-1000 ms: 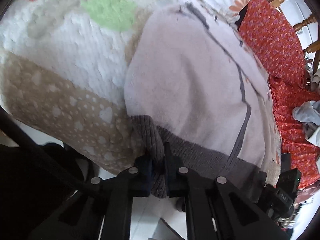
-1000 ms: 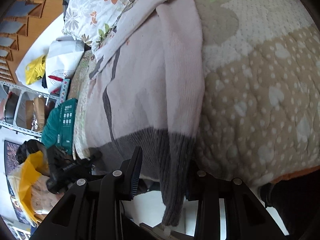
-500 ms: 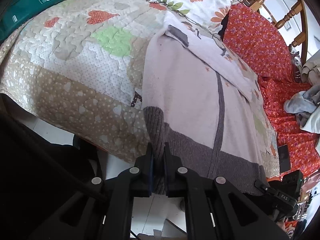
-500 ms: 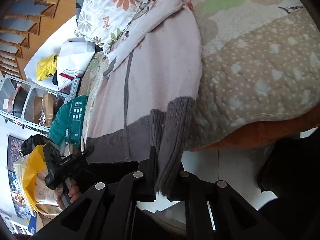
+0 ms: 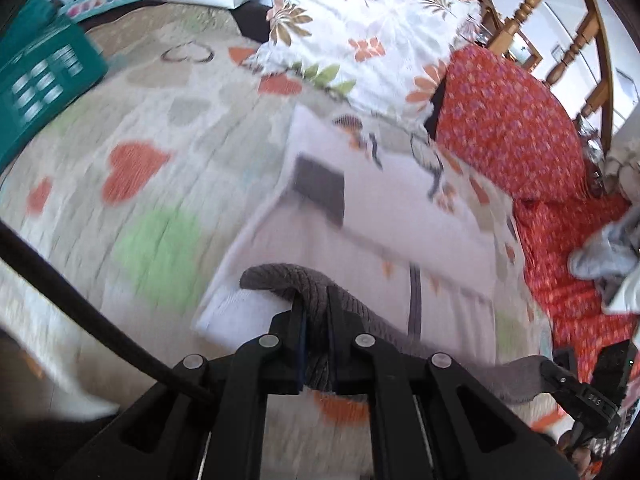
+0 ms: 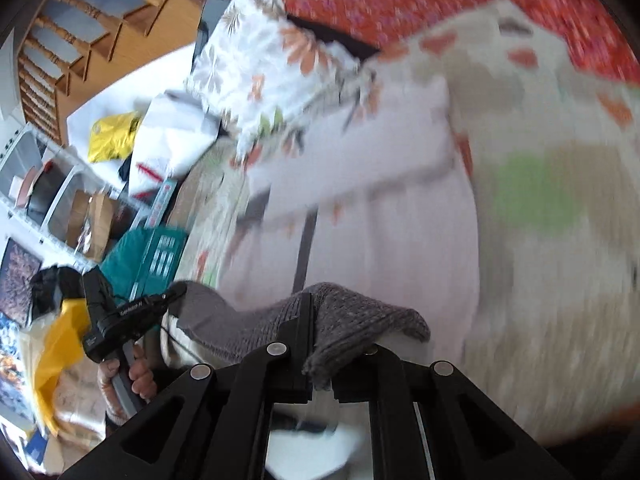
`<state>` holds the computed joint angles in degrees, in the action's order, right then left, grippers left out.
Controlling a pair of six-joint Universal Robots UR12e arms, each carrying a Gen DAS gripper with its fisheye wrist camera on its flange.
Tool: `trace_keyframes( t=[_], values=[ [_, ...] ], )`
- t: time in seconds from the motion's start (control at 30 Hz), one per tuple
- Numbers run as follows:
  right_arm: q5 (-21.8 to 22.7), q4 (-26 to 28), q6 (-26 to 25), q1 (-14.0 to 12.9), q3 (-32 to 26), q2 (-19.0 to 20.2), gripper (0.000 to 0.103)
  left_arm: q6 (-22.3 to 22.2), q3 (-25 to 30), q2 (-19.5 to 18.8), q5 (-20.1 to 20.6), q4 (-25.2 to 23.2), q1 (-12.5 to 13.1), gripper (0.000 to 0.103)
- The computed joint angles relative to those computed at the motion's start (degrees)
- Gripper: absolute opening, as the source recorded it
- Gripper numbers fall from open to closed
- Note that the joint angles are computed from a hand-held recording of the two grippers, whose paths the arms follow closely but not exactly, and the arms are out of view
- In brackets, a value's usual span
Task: Fold small clothes
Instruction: 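Lift the hem with both grippers and fold it toward the collar, then open both grippers and release the folded hem onto the cardigan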
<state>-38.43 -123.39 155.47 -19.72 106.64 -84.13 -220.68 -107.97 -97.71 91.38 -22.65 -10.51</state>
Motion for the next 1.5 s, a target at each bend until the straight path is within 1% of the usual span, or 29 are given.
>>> trace_keyframes(
  t=[0.07, 0.13, 0.23, 0.33, 0.43, 0.5, 0.6, 0.63, 0.67, 0.7, 0.73, 0.77, 0.8, 0.83, 0.9, 0.97, 1.07, 1.2, 1.33, 1.5],
  values=[
    [-0.26, -4.39, 4.95, 1.29, -3.36, 3.08, 0.007, 0.67, 3.37, -2.71, -0.2, -0.78, 0.99, 0.007],
    [-1.33, -7.6, 8.93, 2.65, -7.07, 6.31, 0.007, 0.85, 7.11, -5.67, -0.72, -2.07, 1.74, 0.007],
    [-4.82, -10.01, 12.84, 4.92, -12.6, 10.88, 0.007, 1.95, 11.92, -9.58, 0.02, -4.21, 2.18, 0.007],
    [-8.81, -10.22, 14.35, 6.93, -17.67, 15.01, 0.007, 2.89, 15.66, -12.81, 0.73, -5.87, 2.53, 0.007],
    [-10.64, -10.08, 15.02, 8.21, -21.7, 18.8, 0.008, 2.58, 17.97, -15.16, -0.01, -6.54, 3.27, 0.008],
    [-9.83, -9.78, 15.43, 8.38, -23.65, 20.93, 0.01, 1.44, 18.81, -16.37, -1.39, -6.3, 3.97, 0.008],
    [-8.32, -8.18, 16.83, 8.21, -26.64, 23.7, 0.01, -0.03, 20.29, -17.98, -3.34, -6.2, 4.84, 0.009],
    [-7.42, -8.36, 17.57, 8.07, -27.73, 24.77, 0.015, 0.21, 20.91, -18.54, -3.03, -5.93, 4.92, 0.01],
    [-7.43, -9.5, 18.53, 7.97, -28.04, 25.27, 0.02, 0.43, 21.35, -18.85, -2.1, -5.85, 4.84, 0.011],
    [-8.01, -11.9, 20.77, 7.86, -28.34, 25.89, 0.034, 0.69, 21.71, -19.08, 0.11, -5.54, 4.54, 0.018],
    [-8.0, -13.2, 22.23, 7.7, -28.54, 26.29, 0.044, 1.34, 22.21, -19.3, 4.3, -5.53, 3.9, 0.029],
    [-7.5, -14.29, 24.15, 7.44, -28.92, 26.84, 0.046, 1.96, 22.43, -19.34, 6.53, -5.52, 3.54, 0.034],
    [-7.49, -14.55, 25.23, 7.26, -29.15, 27.08, 0.046, 2.68, 22.63, -19.33, 8.42, -5.66, 3.27, 0.042],
    [-7.9, -14.55, 26.0, 7.1, -29.36, 27.24, 0.046, 3.19, 22.65, -19.22, 9.72, -5.75, 3.05, 0.045],
    [-8.55, -14.44, 26.32, 7.04, -29.58, 27.26, 0.046, 3.58, 22.55, -18.82, 10.38, -6.44, 2.94, 0.047],
    [-9.49, -14.35, 25.94, 7.09, -29.52, 26.95, 0.046, 4.39, 21.98, -18.24, 9.79, -6.39, 2.99, 0.05],
    [-10.76, -15.52, 25.14, 7.23, -28.74, 25.97, 0.046, 5.55, 21.35, -17.51, 10.65, -7.28, 2.63, 0.055],
    [-11.93, -16.71, 22.59, 7.54, -26.95, 24.19, 0.046, 6.41, 20.52, -16.72, 11.62, -9.01, 2.35, 0.059],
    [-14.67, -14.94, 18.26, 8.31, -25.59, 22.84, 0.046, 6.42, 19.1, -15.68, 12.17, -10.67, 2.48, 0.06],
    [-16.36, -14.85, 15.17, 8.89, -23.8, 21.48, 0.046, 4.99, 16.73, -13.94, 12.42, -11.39, 2.59, 0.06]
  ],
)
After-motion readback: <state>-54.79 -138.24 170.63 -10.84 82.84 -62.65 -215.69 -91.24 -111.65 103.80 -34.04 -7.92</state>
